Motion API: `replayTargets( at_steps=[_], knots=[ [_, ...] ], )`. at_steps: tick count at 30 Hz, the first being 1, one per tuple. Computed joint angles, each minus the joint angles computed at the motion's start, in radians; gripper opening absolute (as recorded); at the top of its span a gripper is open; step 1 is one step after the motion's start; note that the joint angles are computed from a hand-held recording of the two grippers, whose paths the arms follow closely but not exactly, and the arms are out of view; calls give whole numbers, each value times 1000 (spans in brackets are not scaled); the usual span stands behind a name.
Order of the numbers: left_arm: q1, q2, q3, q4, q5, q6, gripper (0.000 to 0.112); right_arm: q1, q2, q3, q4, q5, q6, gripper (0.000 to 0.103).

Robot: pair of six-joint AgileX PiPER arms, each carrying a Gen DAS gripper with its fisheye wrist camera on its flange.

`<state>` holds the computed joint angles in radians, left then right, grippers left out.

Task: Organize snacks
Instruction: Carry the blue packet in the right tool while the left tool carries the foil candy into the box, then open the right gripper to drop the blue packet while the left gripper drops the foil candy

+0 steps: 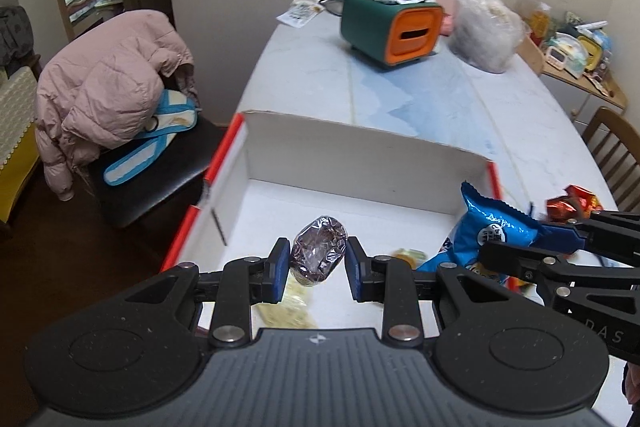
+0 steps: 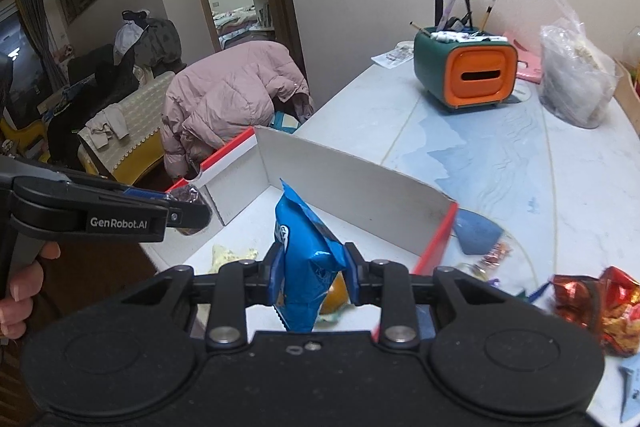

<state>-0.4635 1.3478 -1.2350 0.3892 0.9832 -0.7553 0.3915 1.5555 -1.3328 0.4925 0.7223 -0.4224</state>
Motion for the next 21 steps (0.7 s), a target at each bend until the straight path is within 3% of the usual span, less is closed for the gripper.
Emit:
replayTargets(
  at_steps=[10, 21],
  knots=[
    [183, 73, 22, -142, -83, 201, 29, 107, 162, -115, -113, -17, 145, 28],
    [217, 168, 14, -192, -106, 312, 29, 141, 269, -173, -153, 5, 212, 28]
  ],
)
